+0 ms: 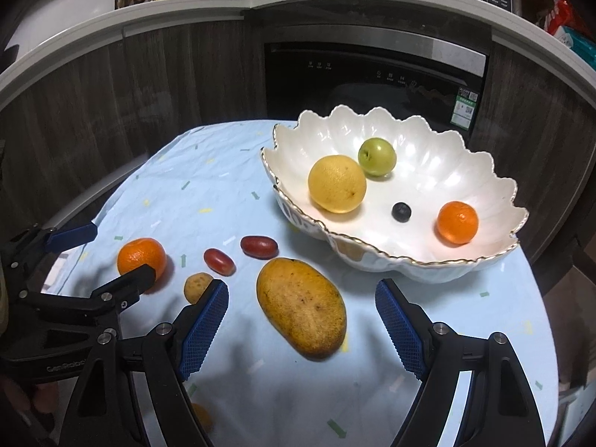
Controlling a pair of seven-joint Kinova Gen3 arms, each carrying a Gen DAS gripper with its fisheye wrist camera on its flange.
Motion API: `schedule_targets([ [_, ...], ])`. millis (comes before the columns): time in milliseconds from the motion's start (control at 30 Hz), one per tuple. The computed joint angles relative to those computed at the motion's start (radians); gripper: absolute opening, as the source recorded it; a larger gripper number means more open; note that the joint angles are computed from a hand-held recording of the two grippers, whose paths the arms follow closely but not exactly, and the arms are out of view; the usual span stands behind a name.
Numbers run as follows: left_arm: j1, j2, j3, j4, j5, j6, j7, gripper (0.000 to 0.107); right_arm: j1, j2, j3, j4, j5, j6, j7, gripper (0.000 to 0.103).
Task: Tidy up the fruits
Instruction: 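Close the left gripper on the mandarin while the right gripper grasps the mango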
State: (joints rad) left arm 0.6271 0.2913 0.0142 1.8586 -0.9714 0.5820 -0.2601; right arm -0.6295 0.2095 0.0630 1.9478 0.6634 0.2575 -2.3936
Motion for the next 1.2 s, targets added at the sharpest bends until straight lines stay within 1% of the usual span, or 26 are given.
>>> schedule_targets([
  [100, -0.024, 0.013, 0.006, -0.010, 0.040, -0.016, -0.038, 0.082, 0.015, 0.014, -0.013, -0.008, -0.022, -0.002, 0.023, 0.082],
  [200, -0.027, 0.020, -0.003, -0.014, 0.065, -0.030, -0.063, 0.080, 0.027, 0.029, -0.019, -0.017, -0.053, -0.005, 0.057, 0.082],
  [267, -0.027, 0.027, -0.009, -0.019, 0.081, -0.037, -0.081, 0.079, 0.038, 0.039, -0.026, -0.025, -0.084, -0.004, 0.090, 0.082],
  [333, -0.022, 0.032, -0.018, -0.020, 0.087, -0.043, -0.091, 0.077, 0.048, 0.048, -0.030, -0.032, -0.116, -0.003, 0.120, 0.082],
  [533, -0.030, 0.047, -0.027, -0.033, 0.151, -0.056, -0.154, 0.069, 0.065, 0.070, -0.036, -0.050, -0.200, 0.003, 0.205, 0.082],
  [600, -0.036, 0.051, -0.027, -0.040, 0.179, -0.058, -0.181, 0.064, 0.080, 0.078, -0.049, -0.057, -0.233, 0.005, 0.241, 0.082],
  [667, -0.033, 0.055, -0.034, -0.046, 0.197, -0.057, -0.197, 0.063, 0.102, 0.085, -0.068, -0.067, -0.274, 0.016, 0.283, 0.080],
  [733, -0.028, 0.058, -0.040, -0.052, 0.209, -0.053, -0.207, 0.061, 0.123, 0.091, -0.086, -0.075, -0.314, 0.022, 0.325, 0.074],
  [800, -0.031, 0.062, -0.040, -0.059, 0.227, -0.052, -0.226, 0.057, 0.150, 0.100, -0.109, -0.089, -0.361, 0.041, 0.371, 0.069],
  [833, -0.030, 0.065, -0.040, -0.063, 0.235, -0.047, -0.235, 0.055, 0.162, 0.105, -0.118, -0.097, -0.384, 0.052, 0.391, 0.064],
  [900, -0.033, 0.068, -0.040, -0.068, 0.252, -0.051, -0.252, 0.049, 0.190, 0.113, -0.142, -0.107, -0.432, 0.063, 0.439, 0.061],
  [967, -0.026, 0.067, -0.048, -0.067, 0.257, -0.057, -0.256, 0.046, 0.173, 0.113, -0.123, -0.105, -0.441, 0.060, 0.446, 0.061],
  [1200, 0.000, 0.059, -0.072, -0.056, 0.244, -0.066, -0.232, 0.045, 0.148, 0.104, -0.095, -0.092, -0.456, 0.045, 0.458, 0.058],
])
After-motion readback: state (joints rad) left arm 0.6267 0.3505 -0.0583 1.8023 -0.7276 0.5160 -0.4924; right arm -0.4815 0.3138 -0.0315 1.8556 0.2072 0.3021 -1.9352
